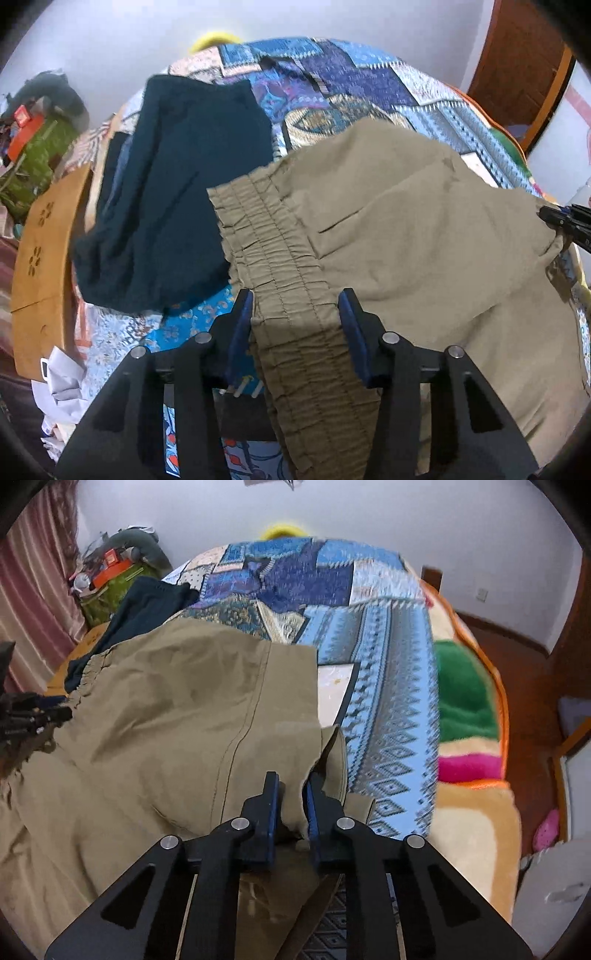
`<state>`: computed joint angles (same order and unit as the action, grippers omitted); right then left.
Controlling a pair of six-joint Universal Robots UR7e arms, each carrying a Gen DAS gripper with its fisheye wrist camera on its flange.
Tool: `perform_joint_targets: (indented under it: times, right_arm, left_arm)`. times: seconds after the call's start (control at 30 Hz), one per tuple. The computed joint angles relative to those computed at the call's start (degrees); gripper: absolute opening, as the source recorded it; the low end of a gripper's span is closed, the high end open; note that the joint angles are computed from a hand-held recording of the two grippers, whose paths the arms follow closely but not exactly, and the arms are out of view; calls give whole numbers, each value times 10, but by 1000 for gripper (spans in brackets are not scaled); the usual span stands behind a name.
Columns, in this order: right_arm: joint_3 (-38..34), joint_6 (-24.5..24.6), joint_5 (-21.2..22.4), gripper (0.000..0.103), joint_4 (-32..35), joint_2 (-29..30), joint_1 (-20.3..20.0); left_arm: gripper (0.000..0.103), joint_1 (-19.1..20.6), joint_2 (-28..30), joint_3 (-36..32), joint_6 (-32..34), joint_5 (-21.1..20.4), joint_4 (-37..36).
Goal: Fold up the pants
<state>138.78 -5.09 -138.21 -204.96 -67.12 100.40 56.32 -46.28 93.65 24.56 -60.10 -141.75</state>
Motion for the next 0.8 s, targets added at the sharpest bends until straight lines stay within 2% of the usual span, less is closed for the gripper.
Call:
perform_joint_targets:
  times: [0.1,0.27,0.37,0.43,0.63,0.7,0.8]
  right_arm:
    - [-3,-19,-18,10,-40,14,10]
    - [-17,-15,-39,10,-25,32,4]
    - [-21,-8,-46,10,-16,40,-1]
    - [-25,-2,-51,10,-4,41,-2]
    - [-29,19,-56,12,32,28,5]
    - [-28,21,-58,16,14,26,12]
    - [-29,27,-56,16,-15,23,24]
  left_arm:
    - [48,-4,-2,13,13,15,-39]
    - [48,-7,9,21,18,44,-62]
    - [50,-2,15,14,-1,50,-45]
    - [53,0,15,8,-11,48,-31]
    - [54,7,5,-22,-35,13,45]
    - [54,6,-4,-22,-39,8,45]
    - [55,7,-12,-28,-48,2,43]
